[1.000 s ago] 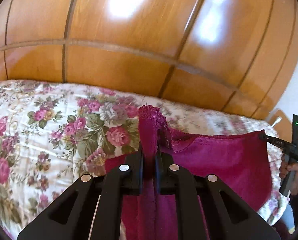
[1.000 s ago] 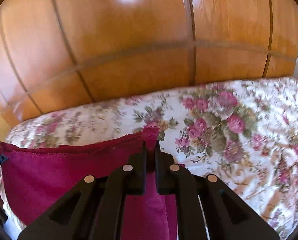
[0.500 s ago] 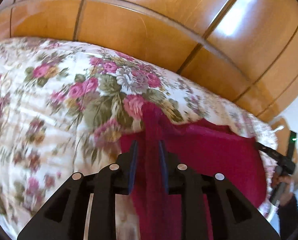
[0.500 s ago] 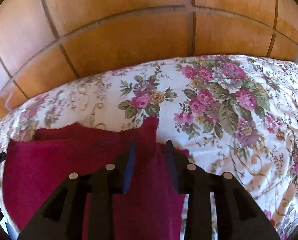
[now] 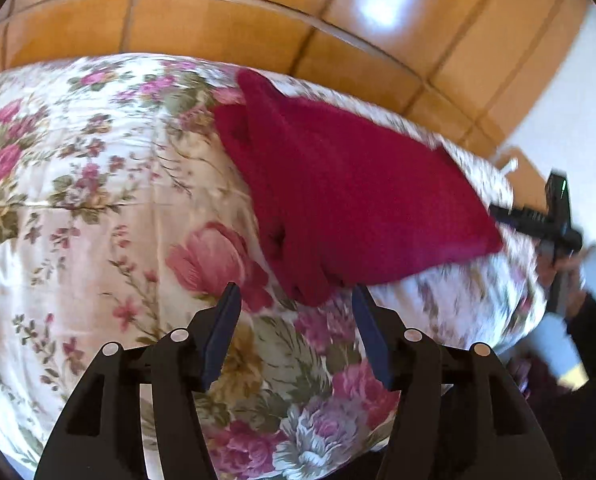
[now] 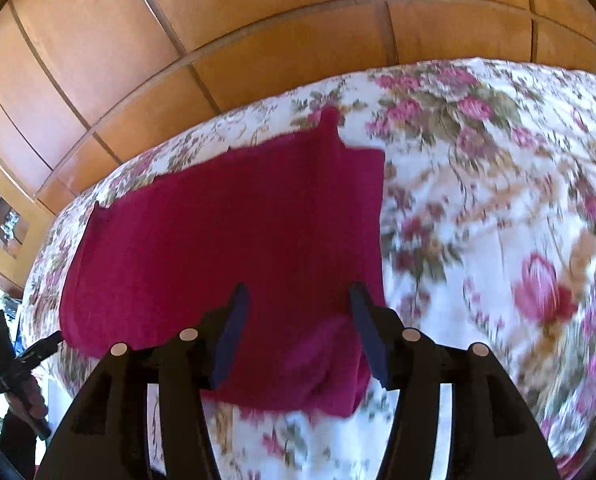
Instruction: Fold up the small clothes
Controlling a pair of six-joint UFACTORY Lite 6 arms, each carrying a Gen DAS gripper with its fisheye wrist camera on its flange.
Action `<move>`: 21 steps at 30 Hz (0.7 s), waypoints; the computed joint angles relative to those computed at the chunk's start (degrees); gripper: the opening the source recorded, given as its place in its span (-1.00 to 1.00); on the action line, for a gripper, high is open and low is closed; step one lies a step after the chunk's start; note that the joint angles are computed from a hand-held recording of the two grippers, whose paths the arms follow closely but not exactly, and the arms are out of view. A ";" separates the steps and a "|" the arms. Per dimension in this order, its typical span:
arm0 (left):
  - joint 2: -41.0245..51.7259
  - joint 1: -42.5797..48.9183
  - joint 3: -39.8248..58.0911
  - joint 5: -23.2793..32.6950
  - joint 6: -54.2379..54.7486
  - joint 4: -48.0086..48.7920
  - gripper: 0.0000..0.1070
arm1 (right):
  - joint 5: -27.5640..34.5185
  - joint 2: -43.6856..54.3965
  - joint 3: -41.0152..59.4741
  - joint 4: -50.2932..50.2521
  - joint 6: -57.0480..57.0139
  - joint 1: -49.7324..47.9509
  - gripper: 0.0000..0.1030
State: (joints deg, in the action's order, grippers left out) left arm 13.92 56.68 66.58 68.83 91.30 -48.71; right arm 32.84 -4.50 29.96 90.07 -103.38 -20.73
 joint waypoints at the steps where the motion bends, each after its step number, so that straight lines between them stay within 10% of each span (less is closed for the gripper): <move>1: -0.67 -0.36 -1.29 -0.58 1.58 -0.15 0.05 | -0.19 -0.45 -0.63 -0.04 0.20 -0.14 0.03; 6: -1.90 -3.13 -4.21 -3.91 8.41 -0.12 -0.75 | -2.57 -1.25 -1.88 0.77 0.50 0.03 0.03; 21: -3.68 -2.19 -5.65 -9.33 14.20 1.81 -0.82 | 6.70 -4.34 -4.64 -14.23 2.71 -15.52 0.01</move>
